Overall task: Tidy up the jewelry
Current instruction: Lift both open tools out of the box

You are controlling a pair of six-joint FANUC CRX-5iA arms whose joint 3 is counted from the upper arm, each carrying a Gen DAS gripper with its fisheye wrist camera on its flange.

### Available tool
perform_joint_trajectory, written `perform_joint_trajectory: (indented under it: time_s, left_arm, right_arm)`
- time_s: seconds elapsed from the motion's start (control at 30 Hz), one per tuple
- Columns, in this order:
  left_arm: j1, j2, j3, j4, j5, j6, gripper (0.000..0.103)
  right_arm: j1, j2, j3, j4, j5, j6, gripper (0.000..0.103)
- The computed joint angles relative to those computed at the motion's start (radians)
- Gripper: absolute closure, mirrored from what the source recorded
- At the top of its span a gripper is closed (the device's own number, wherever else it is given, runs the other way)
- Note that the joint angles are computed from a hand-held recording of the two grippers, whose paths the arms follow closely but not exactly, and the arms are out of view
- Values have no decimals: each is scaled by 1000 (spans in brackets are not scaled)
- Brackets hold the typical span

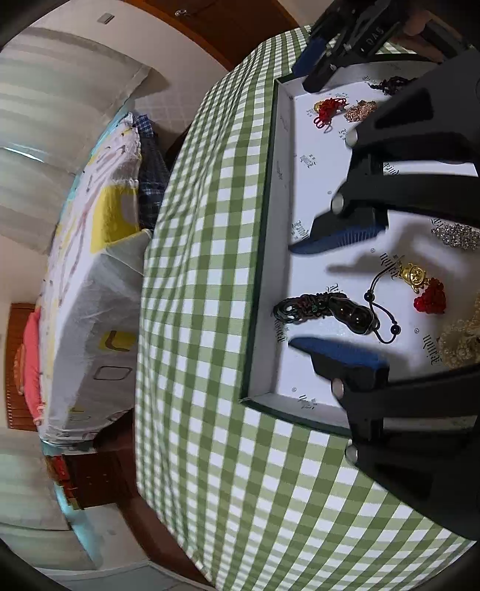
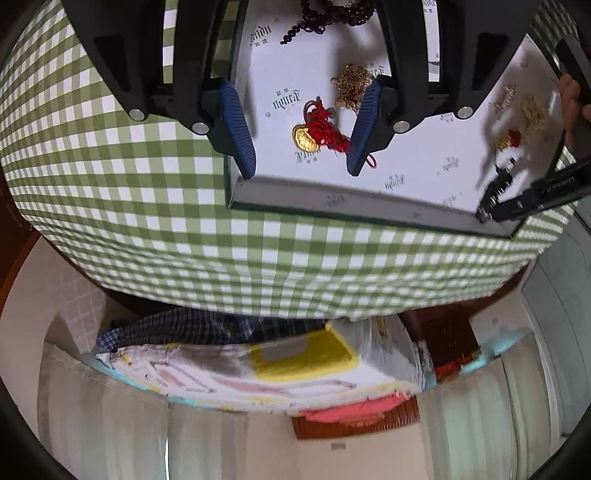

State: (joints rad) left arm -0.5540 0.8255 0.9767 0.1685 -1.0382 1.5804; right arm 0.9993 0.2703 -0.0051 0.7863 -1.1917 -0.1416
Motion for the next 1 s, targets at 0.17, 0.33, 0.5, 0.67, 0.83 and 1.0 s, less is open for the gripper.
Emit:
perform_joint_trajectory:
  time_s: [0.17,0.33,0.5,0.67,0.83,1.0]
  left_arm:
    - [-1,-145,-241,24,213,-67,41]
    - [-5,-313,-502,71,448,-126,35]
    - [-16,-420,-642,44,543,-125,35]
    - [-22,-515,-774,50,583,-133,34]
    - [-30,-600,-879,-4,601,-90,34]
    - [-27,-661,-959,-31,591,-49,34]
  right_arm:
    - [40,-28,-48,113,-34,-103,48]
    - [97,-50,-74,185,-106,-181,45]
    - [163,-60,-80,206,-189,-252,45]
    - [233,-53,-80,191,-269,-315,45]
    - [302,-40,-80,156,-330,-365,45]
    - [345,-18,-67,116,-353,-379,45]
